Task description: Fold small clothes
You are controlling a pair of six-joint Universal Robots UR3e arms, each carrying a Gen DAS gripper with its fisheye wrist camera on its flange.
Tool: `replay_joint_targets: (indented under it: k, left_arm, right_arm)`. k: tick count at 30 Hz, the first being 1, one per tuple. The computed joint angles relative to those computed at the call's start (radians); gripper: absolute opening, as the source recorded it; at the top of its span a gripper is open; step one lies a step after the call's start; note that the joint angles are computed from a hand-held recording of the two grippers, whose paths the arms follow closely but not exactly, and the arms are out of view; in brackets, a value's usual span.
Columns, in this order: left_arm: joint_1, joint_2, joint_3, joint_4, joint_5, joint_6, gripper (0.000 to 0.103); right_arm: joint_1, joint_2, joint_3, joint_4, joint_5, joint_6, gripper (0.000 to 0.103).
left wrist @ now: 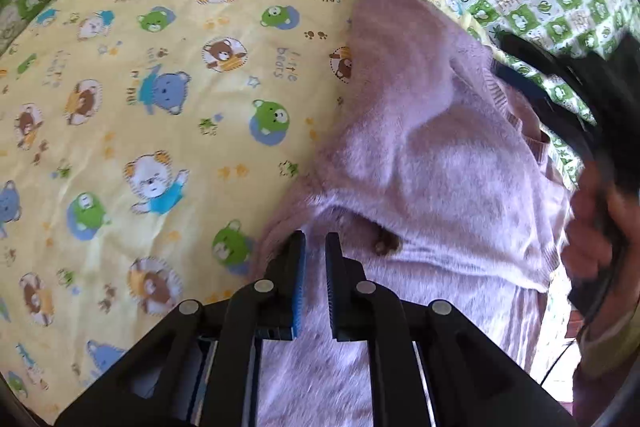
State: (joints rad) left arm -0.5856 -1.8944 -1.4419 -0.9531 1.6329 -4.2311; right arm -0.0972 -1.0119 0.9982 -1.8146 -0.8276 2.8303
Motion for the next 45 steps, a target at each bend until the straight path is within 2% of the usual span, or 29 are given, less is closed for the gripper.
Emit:
replay_joint_targets:
  k: [1, 2, 5, 8, 12, 14, 16, 22, 24, 25, 27, 29, 31, 33, 35, 38, 42, 43, 45]
  left_arm:
    - [-0.008, 0.006, 0.009, -0.02, 0.011, 0.001, 0.01]
    - [-0.013, 0.007, 0.022, -0.039, 0.02, 0.006, 0.012]
    - [-0.027, 0.001, 0.066, -0.099, 0.046, 0.026, 0.016]
    - [-0.033, -0.057, 0.166, -0.184, 0.072, 0.066, 0.021]
    - [-0.072, -0.173, 0.339, -0.323, 0.155, 0.091, 0.024]
    - [-0.075, -0.215, 0.391, -0.369, 0.183, 0.084, 0.024]
    - [-0.077, -0.25, 0.433, -0.392, 0.201, 0.057, 0.024]
    - [-0.081, -0.293, 0.508, -0.447, 0.216, -0.012, 0.024]
    - [-0.075, -0.283, 0.498, -0.453, 0.211, -0.008, 0.024]
    - [-0.073, -0.282, 0.498, -0.456, 0.21, -0.007, 0.024]
    - [-0.066, -0.285, 0.501, -0.461, 0.204, -0.001, 0.023]
    - [-0.055, -0.3, 0.519, -0.46, 0.198, 0.003, 0.023]
    - [-0.045, -0.274, 0.48, -0.442, 0.185, 0.02, 0.022]
    - [-0.042, -0.256, 0.467, -0.435, 0.166, 0.05, 0.021]
    - [-0.045, -0.223, 0.447, -0.436, 0.145, 0.081, 0.022]
    - [-0.061, -0.144, 0.379, -0.421, 0.104, 0.125, 0.029]
    - [-0.116, 0.001, 0.246, -0.401, 0.048, 0.158, 0.037]
    - [-0.131, 0.025, 0.228, -0.408, 0.04, 0.156, 0.039]
    - [-0.175, 0.085, 0.179, -0.416, 0.031, 0.145, 0.042]
  right_arm:
    - [-0.045, -0.092, 0.105, -0.004, 0.005, -0.024, 0.047]
    - [-0.096, -0.18, 0.209, -0.012, 0.013, -0.051, 0.049]
    - [-0.266, -0.438, 0.524, -0.05, 0.002, -0.101, 0.049]
    - [-0.468, -0.659, 0.733, 0.001, -0.063, -0.176, 0.049]
    - [-0.807, -0.915, 0.975, 0.057, -0.155, -0.266, 0.049]
    - [-0.909, -0.927, 1.017, 0.068, -0.203, -0.28, 0.049]
    - [-0.95, -0.906, 1.03, 0.07, -0.196, -0.296, 0.049]
    - [-0.857, -0.79, 1.039, -0.089, -0.165, -0.236, 0.048]
    - [-0.841, -0.768, 1.016, -0.044, -0.16, -0.267, 0.01]
    - [-0.84, -0.78, 1.009, -0.03, -0.158, -0.281, 0.006]
    - [-0.875, -0.836, 1.009, -0.007, -0.13, -0.317, 0.006]
    - [-0.868, -0.809, 0.987, -0.023, -0.163, -0.307, 0.006]
    - [-0.853, -0.741, 0.942, 0.018, -0.176, -0.323, 0.007]
    - [-0.856, -0.744, 0.922, 0.058, -0.176, -0.328, 0.01]
    - [-0.879, -0.779, 0.901, 0.131, -0.165, -0.356, 0.022]
    - [-0.992, -0.886, 0.851, 0.367, -0.124, -0.512, 0.031]
    - [-1.241, -1.031, 0.776, 0.77, -0.145, -0.868, 0.032]
    - [-1.283, -1.059, 0.768, 0.83, -0.154, -0.923, 0.032]
    - [-1.437, -1.118, 0.74, 1.0, -0.215, -1.107, 0.032]
